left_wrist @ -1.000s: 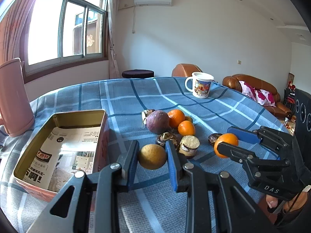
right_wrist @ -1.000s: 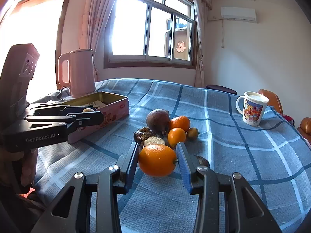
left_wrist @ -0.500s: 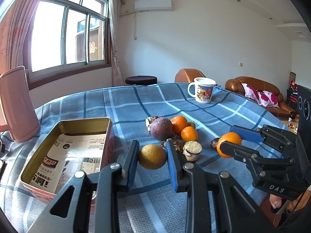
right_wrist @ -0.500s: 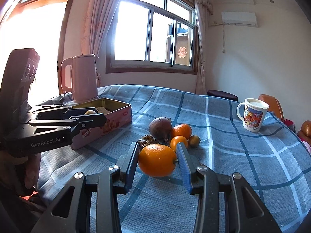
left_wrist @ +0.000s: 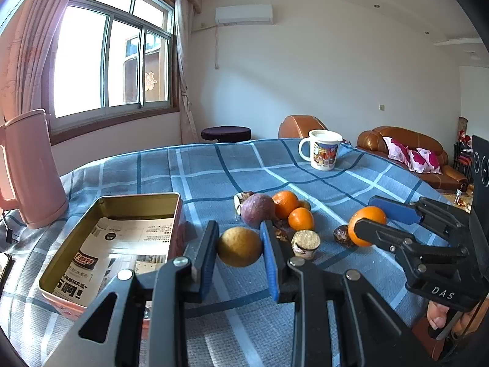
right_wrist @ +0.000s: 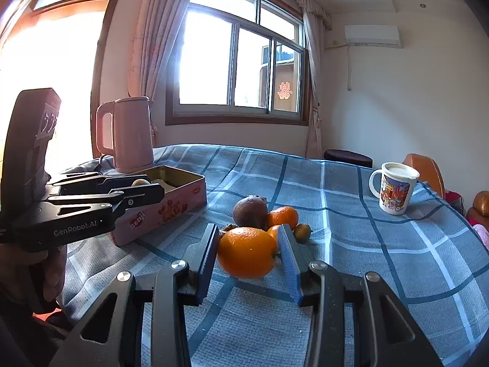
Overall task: Organize fruits
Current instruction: 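Lift and carry both held fruits toward the open tin box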
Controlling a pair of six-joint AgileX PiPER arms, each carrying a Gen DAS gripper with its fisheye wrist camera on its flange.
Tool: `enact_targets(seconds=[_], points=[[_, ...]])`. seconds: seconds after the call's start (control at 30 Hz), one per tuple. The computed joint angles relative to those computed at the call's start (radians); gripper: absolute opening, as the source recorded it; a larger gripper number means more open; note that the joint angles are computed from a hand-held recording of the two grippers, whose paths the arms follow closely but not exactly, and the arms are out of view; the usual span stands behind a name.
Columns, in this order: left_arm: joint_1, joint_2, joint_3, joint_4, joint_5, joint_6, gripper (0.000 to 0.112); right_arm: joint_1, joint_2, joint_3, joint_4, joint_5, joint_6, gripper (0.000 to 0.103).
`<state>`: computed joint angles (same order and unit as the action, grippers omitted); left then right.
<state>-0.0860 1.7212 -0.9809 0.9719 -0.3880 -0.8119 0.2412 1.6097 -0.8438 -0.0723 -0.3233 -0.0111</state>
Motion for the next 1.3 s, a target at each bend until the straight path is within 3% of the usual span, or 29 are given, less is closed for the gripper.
enact_targets(seconds=[0.87, 1.3], points=[[0.025, -0.037, 0.029, -0.209, -0.033, 0.204, 0.03, 0.031, -0.005, -0.055, 0.024, 0.01, -0.053, 0.042], [0.043, -0.02, 0.001, -0.213, -0.011, 0.197, 0.03, 0.051, 0.028, -0.147, -0.018, 0.058, -0.052, 0.042]])
